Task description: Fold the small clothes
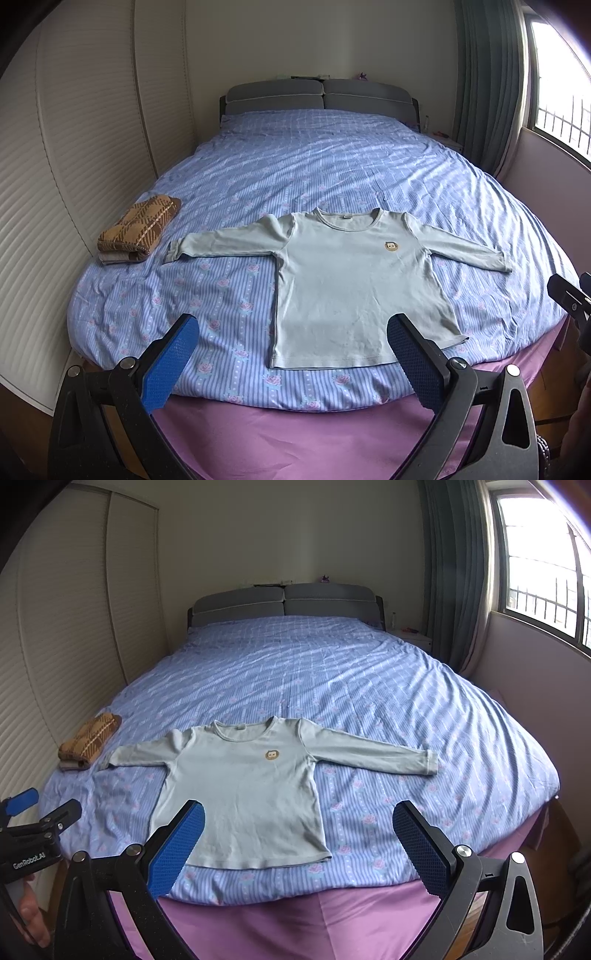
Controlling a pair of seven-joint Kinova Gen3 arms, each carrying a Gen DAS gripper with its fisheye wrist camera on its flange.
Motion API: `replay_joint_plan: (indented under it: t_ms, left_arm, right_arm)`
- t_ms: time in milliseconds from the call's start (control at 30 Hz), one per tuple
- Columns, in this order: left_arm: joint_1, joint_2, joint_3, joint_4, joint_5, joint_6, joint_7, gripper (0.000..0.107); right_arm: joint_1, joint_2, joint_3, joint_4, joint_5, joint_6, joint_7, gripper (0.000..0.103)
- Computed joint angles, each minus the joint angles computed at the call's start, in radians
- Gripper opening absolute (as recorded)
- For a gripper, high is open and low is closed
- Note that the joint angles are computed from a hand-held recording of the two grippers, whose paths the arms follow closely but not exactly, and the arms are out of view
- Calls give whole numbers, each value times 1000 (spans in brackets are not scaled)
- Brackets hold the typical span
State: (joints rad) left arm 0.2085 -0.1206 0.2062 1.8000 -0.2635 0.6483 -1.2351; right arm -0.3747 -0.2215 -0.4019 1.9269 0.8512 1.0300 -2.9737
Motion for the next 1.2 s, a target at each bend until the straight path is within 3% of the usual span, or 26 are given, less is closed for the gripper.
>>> replay_joint_plan:
  t_ms: [1200]
  left_arm:
    - [-8, -2, -13, -6, 39, 8, -39, 103]
  right_arm:
    - [-20, 8, 3, 6, 10, 11, -20, 103]
